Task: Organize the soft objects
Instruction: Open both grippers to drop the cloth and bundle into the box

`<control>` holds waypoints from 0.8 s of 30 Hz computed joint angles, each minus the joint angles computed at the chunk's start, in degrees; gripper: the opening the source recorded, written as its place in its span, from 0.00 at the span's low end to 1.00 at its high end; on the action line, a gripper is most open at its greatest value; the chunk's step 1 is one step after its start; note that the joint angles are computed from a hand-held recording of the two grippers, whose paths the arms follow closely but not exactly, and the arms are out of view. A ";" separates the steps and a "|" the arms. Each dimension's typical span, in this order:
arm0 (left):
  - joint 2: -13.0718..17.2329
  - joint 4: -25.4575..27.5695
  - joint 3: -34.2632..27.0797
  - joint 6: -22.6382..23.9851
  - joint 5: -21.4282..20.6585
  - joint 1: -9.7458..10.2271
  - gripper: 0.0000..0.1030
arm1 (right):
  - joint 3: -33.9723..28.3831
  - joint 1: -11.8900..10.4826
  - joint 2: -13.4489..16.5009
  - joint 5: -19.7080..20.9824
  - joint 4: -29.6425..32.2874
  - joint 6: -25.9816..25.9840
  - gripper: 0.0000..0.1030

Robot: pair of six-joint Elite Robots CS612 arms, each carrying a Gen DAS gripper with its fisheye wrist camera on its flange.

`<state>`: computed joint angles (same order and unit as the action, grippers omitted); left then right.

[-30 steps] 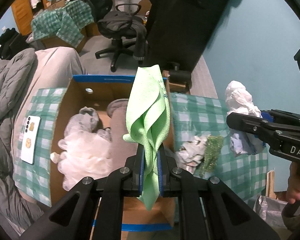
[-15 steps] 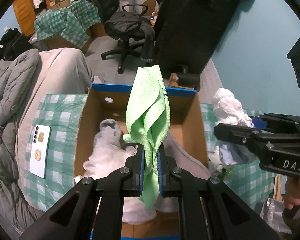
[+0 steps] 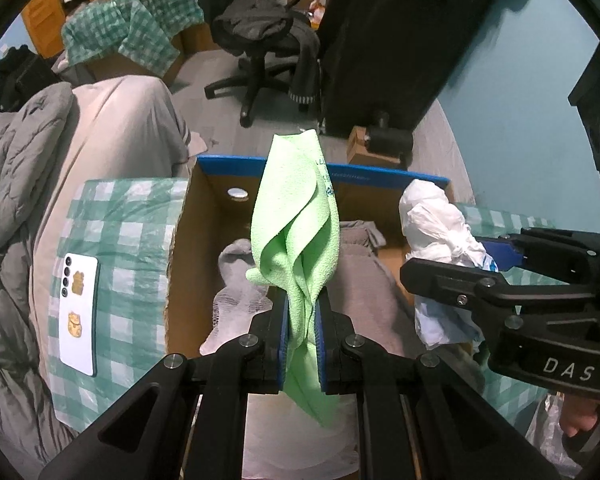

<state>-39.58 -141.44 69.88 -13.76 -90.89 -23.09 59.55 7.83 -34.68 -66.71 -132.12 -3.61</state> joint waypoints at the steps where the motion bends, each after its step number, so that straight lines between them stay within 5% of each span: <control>1: 0.20 0.60 -0.33 0.31 -0.17 0.07 0.11 | -0.41 0.09 0.26 -0.22 0.27 0.15 0.37; 5: 0.66 2.34 -1.31 1.14 0.45 0.00 0.24 | -1.43 0.50 0.83 -1.33 1.19 1.10 0.40; 9: 0.60 1.78 -1.24 1.23 1.72 -0.17 0.35 | -1.56 0.78 0.82 -3.08 0.69 2.38 0.57; 12: 0.43 1.59 -1.03 1.21 1.69 -0.08 0.42 | -1.26 0.83 0.62 -3.87 0.11 2.86 0.57; 24: -1.64 -0.05 1.51 -0.88 0.97 -0.36 0.46 | 1.51 0.16 -1.41 -5.64 -1.35 2.94 0.57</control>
